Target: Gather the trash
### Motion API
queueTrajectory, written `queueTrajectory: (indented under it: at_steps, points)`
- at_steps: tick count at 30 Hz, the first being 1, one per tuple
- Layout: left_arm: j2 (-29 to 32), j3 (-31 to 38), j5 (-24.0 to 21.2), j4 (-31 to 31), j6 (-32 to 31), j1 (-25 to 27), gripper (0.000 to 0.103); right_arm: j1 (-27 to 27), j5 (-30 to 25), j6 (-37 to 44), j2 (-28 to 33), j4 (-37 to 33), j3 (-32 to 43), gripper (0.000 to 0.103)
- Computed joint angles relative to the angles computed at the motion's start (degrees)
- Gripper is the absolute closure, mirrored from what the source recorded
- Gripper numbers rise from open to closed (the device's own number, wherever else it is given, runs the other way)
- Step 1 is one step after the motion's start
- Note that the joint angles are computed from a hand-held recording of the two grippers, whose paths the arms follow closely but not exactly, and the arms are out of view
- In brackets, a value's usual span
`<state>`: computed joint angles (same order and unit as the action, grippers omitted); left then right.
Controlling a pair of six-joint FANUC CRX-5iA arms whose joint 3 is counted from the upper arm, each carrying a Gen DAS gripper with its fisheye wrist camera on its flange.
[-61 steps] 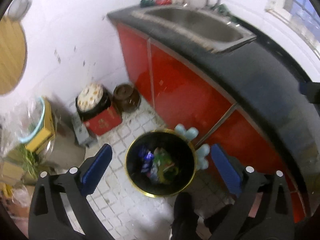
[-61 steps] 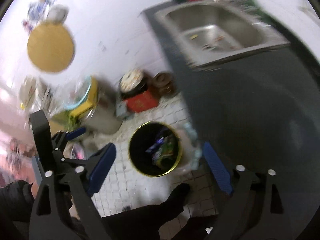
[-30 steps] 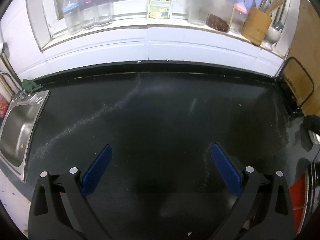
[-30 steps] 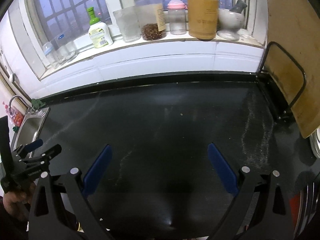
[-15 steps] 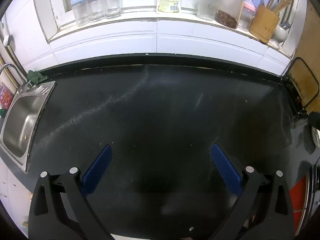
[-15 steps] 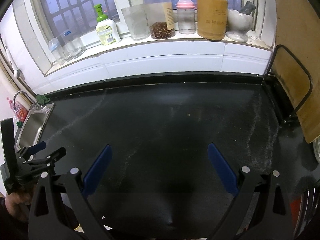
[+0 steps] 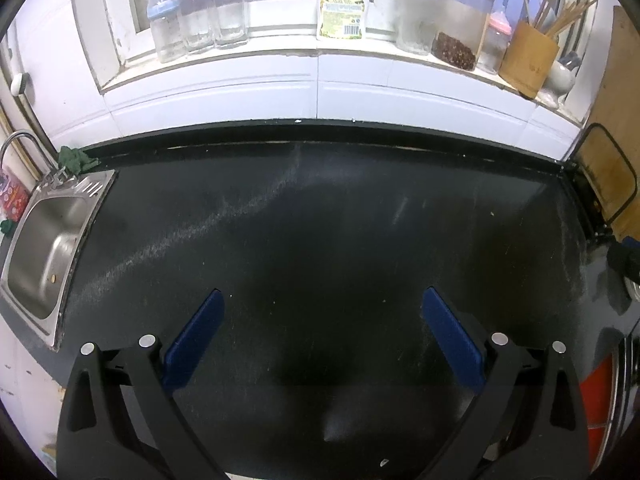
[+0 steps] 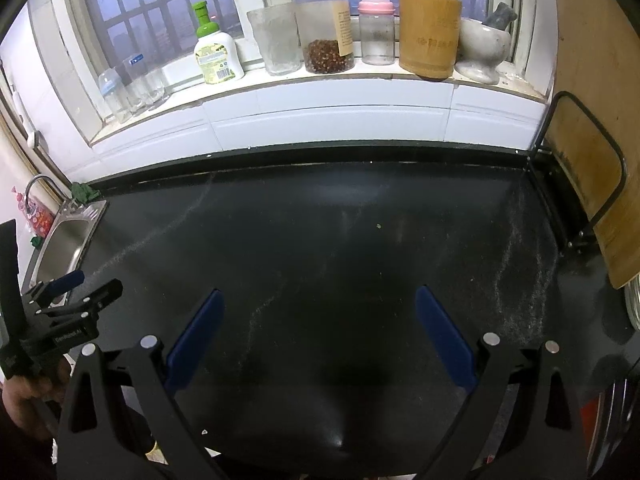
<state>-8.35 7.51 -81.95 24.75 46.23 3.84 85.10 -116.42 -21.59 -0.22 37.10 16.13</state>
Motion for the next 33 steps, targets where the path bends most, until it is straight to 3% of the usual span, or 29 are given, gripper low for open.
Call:
queueTrajectory:
  at_steps: [33]
  points:
    - [1.9, 2.7, -0.8, -1.2, 1.6, 0.5, 0.007, -1.3, 1.3, 2.8, 0.6, -1.0, 1.0, 0.01]
